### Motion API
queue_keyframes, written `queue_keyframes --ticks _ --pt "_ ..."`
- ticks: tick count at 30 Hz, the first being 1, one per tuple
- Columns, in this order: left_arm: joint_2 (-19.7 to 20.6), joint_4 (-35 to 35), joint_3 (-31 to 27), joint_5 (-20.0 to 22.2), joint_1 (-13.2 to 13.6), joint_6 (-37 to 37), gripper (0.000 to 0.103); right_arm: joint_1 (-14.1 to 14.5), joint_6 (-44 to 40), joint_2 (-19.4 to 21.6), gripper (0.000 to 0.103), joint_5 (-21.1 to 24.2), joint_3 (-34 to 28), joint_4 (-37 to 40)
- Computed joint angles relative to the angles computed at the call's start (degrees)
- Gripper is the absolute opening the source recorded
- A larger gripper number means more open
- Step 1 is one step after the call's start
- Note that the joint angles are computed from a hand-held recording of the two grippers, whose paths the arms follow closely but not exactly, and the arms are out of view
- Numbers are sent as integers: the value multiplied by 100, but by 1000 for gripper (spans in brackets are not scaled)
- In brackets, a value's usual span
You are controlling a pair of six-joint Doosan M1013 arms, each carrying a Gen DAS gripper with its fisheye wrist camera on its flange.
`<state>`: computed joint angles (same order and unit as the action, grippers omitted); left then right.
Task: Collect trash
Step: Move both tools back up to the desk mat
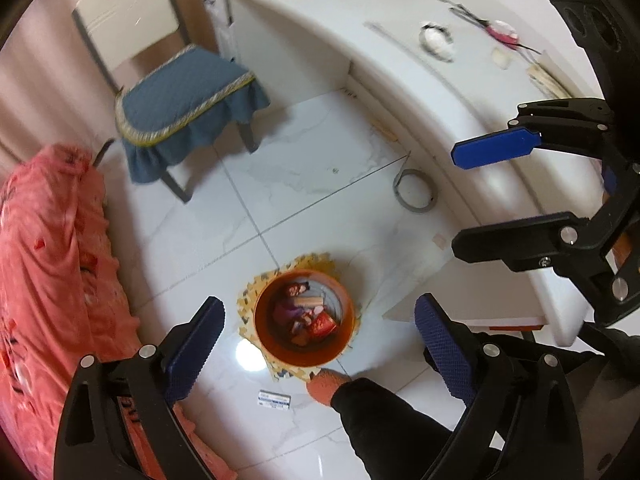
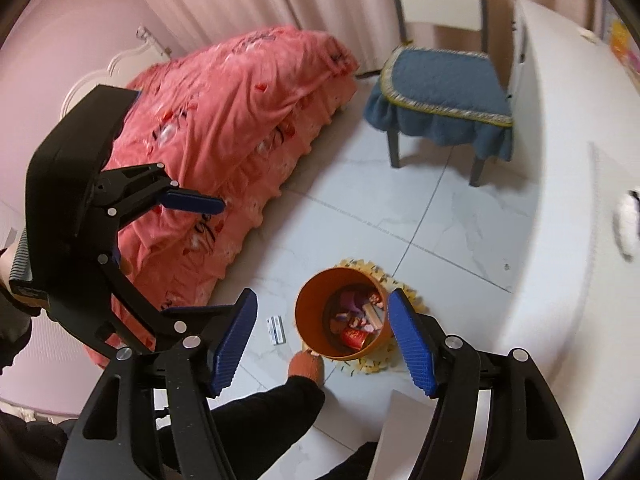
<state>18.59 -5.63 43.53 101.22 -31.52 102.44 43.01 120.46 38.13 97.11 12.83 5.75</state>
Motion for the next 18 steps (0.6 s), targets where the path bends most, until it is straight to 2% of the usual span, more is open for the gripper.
queue_keyframes --ticks 3,13,18 --pt "85 36 -233 51 -134 118 95 -19 101 -383 76 -285 541 -225" --pt "646 45 -1440 458 -663 466 95 -191 608 -1789 76 -1000 2511 -888" --pt "1013 -50 -2118 692 -908 534 95 -319 927 -2373 76 -1089 3227 -1262"
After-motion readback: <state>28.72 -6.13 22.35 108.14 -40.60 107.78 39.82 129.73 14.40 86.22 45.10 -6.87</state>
